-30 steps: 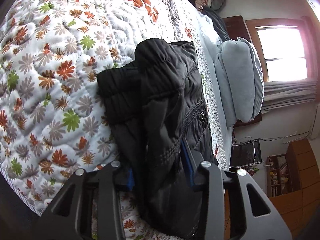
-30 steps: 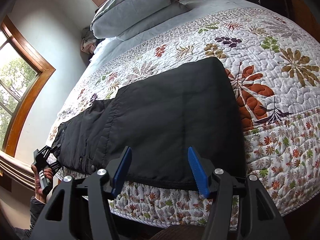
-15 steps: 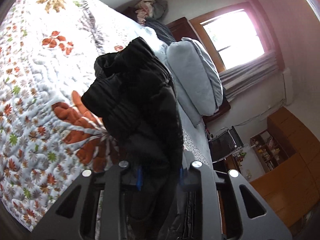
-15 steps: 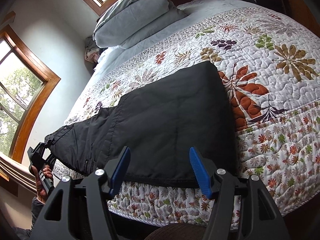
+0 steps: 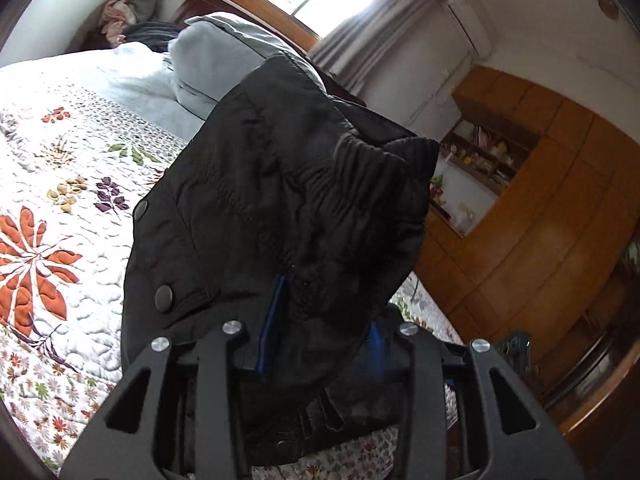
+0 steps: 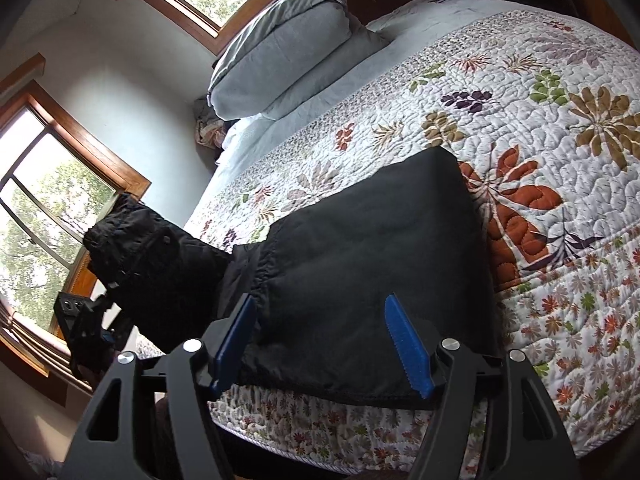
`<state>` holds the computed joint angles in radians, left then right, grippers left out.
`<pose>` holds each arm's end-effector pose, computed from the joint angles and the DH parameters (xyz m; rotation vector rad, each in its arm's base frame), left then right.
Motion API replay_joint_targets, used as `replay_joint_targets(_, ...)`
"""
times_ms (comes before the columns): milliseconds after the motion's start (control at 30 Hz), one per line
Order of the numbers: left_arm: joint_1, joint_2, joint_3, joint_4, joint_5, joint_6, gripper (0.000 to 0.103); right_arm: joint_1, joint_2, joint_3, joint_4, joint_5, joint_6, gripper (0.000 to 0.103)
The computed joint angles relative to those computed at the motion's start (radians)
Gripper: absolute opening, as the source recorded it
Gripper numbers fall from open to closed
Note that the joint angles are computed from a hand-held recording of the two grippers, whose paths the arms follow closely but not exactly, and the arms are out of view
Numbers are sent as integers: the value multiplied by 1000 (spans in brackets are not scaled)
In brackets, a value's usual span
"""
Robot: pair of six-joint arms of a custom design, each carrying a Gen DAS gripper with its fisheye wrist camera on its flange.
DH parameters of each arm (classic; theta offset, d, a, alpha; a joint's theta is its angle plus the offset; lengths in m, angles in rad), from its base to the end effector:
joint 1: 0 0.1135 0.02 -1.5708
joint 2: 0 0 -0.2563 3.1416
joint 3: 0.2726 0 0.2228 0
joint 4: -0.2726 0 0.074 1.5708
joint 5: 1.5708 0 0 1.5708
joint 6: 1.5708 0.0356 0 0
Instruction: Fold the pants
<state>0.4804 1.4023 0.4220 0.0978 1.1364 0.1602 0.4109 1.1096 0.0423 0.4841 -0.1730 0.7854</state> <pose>0.1948 0.0651 0.1526 0.1317 2.0271 -0.9765 0.1379 0.0668 0.1240 0.3192 2.2552 0.8527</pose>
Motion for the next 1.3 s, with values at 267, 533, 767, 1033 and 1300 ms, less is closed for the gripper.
replay_joint_targets(267, -276, 49, -106, 110, -223, 89, 41, -40, 374, 62, 449, -223, 71, 86)
replay_joint_targets(533, -391, 181, -127, 171, -316, 140, 76, -76, 867, 258, 733, -417, 219, 92)
replay_joint_targets(767, -72, -42, -207, -60, -224, 338, 99, -54, 898, 335, 671, -414, 182, 93)
replay_joint_targets(1033, 354, 70, 17, -530, -153, 575, 100, 17, 926, 543, 407, -383, 94, 93)
replay_joint_targets(1300, 337, 212, 105, -449, -225, 419, 100, 53, 898, 568, 310, -300, 34, 43)
